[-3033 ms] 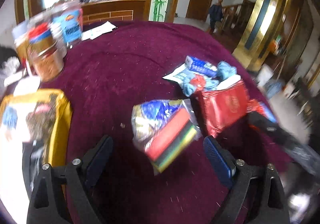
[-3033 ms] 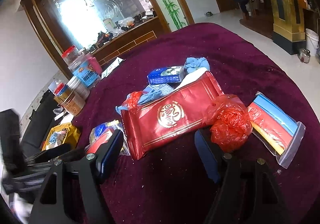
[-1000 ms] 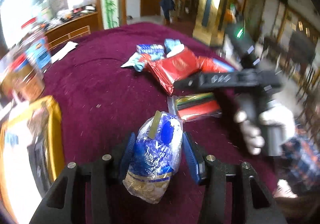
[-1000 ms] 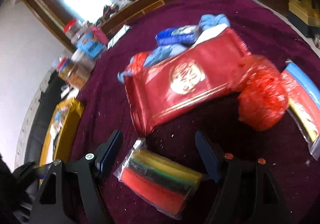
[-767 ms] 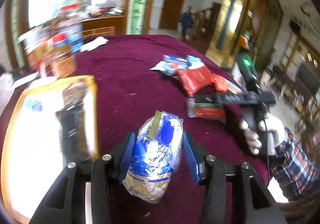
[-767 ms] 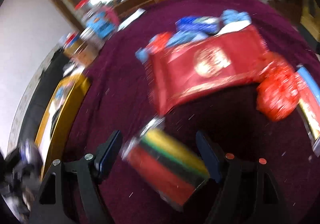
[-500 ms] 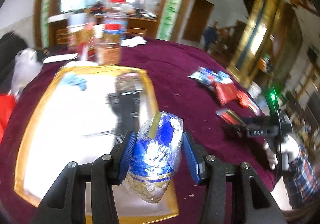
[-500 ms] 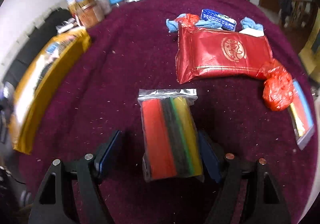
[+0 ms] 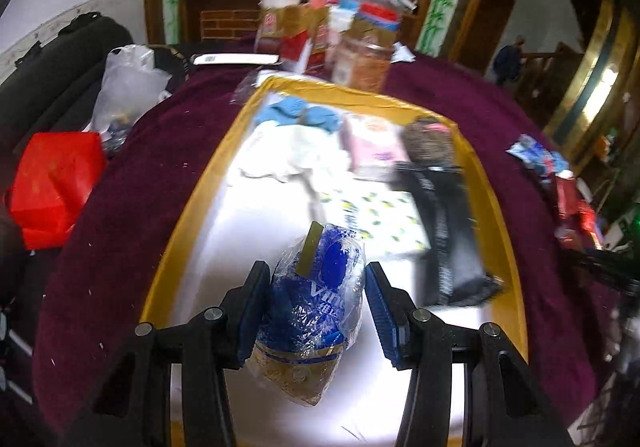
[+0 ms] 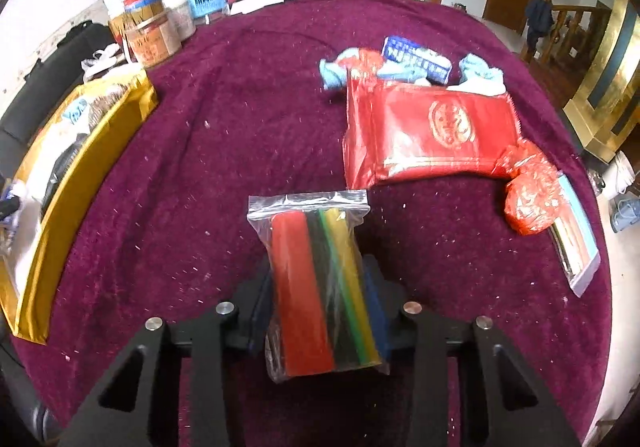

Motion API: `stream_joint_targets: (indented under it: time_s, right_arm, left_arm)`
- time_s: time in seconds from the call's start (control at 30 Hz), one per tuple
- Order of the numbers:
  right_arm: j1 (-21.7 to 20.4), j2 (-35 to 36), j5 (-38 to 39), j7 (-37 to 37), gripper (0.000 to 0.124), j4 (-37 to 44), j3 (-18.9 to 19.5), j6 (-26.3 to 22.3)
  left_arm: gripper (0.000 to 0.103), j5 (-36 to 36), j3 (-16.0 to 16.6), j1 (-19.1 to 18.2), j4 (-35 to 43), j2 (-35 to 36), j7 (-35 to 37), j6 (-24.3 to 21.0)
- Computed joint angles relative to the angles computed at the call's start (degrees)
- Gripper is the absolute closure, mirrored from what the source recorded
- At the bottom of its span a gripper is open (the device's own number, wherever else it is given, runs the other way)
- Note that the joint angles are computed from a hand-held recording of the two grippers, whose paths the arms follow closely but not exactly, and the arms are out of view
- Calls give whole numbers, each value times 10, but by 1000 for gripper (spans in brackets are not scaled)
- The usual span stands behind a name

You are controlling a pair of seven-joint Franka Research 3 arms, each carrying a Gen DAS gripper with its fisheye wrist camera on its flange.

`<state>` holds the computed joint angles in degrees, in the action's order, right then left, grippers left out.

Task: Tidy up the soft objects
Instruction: 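Carry the blue bag into the box with the left gripper while the right gripper lowers the striped pack there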

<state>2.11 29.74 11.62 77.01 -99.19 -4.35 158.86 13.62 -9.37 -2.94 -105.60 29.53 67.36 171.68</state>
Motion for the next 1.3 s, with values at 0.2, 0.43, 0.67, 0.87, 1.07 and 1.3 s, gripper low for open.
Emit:
stream_joint_targets:
  time_s: [0.2,0.43,0.67,0.87,1.07,1.3]
  right_arm:
    - [-13,-33,38,-45,84,-9,39,-1]
    - [-8,-31,117,-133,84,34,97,-60]
    - [35,27,161,-197,84,142,126,-192]
    - [105,110,99,-172,83,253,101,-271]
    - [140,201,34,-105,83,382,73,-309]
    - [139,233,22,-75,79,419,81,-279]
  left_arm:
    - [43,41,56,-44,80,39,-45,-52]
    - [31,11,11,3,98,56,-40,-44]
    - [26,-27,-1,32,-68,-33,-83,149]
    - [24,-18,24,21,-145,-70,-132,233]
    - [24,14,13,40,-173,-82,-160,270]
    - [23,29,19,35,-178,-87,-177,277]
